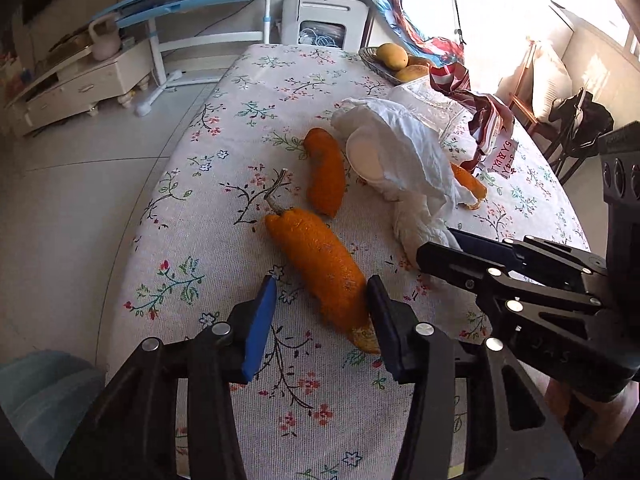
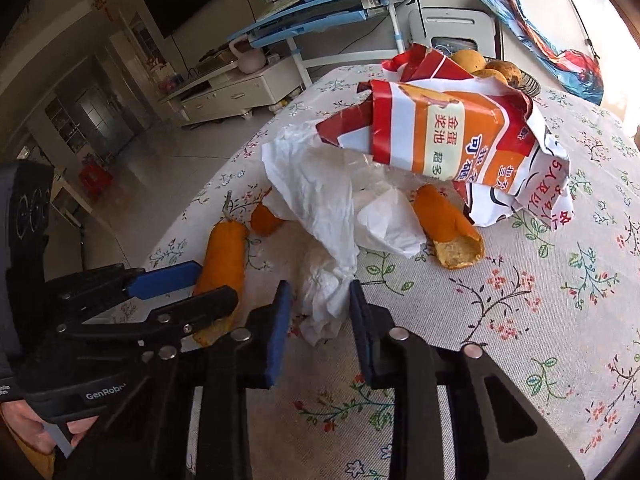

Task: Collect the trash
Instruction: 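Grasp the white tissue with the right tool while the left tool grasps the orange peel with crust, then lift the tissue with the right tool while the left tool lifts the orange peel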

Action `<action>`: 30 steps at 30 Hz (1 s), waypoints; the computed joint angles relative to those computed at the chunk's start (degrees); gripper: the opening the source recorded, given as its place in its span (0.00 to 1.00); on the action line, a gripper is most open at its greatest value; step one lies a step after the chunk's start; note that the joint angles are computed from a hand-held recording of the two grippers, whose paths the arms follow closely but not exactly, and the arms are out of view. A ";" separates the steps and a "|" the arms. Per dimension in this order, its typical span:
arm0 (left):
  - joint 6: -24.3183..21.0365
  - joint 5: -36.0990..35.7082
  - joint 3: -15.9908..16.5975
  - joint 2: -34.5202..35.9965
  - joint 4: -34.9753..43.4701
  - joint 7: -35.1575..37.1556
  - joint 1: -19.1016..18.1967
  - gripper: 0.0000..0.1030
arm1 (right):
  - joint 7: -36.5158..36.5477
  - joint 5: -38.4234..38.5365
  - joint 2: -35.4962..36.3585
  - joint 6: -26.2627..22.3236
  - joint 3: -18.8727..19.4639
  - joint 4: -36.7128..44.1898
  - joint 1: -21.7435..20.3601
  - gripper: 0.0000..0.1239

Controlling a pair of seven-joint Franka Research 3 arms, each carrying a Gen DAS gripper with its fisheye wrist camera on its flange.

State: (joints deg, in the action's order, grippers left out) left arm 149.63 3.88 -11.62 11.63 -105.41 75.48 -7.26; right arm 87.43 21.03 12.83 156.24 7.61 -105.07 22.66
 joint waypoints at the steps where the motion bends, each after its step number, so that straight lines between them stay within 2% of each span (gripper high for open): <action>1: -0.02 0.03 0.04 0.03 0.03 -0.24 -0.02 0.44 | -0.65 0.14 -0.32 0.44 0.16 -0.53 -0.04 0.18; 5: -0.51 3.52 1.17 0.54 0.82 -4.52 -0.88 0.44 | -4.44 0.95 -3.27 -2.03 0.56 -3.11 -0.62 0.16; 11: -0.45 6.48 1.51 1.60 2.05 -8.41 -1.06 0.44 | -8.67 3.95 -9.18 -9.49 -0.18 -7.13 -1.63 0.15; 13: 0.46 4.30 0.44 1.43 1.48 -5.74 -0.07 0.33 | -9.50 4.79 -11.50 -10.92 -0.60 -8.80 -1.87 0.15; 14: 0.77 2.07 -0.39 1.23 1.10 -3.35 0.67 0.23 | -9.85 5.00 -12.74 -11.34 -0.80 -9.76 -1.96 0.15; 16: 1.30 -0.71 -1.18 0.34 -0.25 0.05 1.40 0.20 | -10.42 5.57 -15.15 -11.83 -1.19 -11.86 -2.11 0.15; 19: 1.43 -8.68 -2.96 -1.51 -2.61 8.66 3.15 0.19 | -11.19 6.84 -17.86 -11.47 -1.82 -15.03 -2.38 0.15; 22: 1.33 -10.79 -2.28 -3.09 -4.36 11.29 2.59 0.19 | -11.00 9.10 -18.14 -10.61 -2.23 -16.32 -2.50 0.15; 25: 2.04 -10.26 -1.03 -3.81 -5.31 8.70 1.59 0.27 | -10.70 9.10 -18.51 -9.79 -2.18 -17.25 -2.53 0.15; 27: 3.03 -8.42 -0.21 -3.90 -5.53 5.80 1.01 0.41 | -10.49 8.55 -19.12 -9.34 -2.09 -18.04 -2.52 0.15; 30: 3.98 -5.09 0.54 -3.45 -5.10 1.55 0.30 0.48 | -9.02 7.00 -18.58 -8.40 -1.60 -17.78 -2.28 0.15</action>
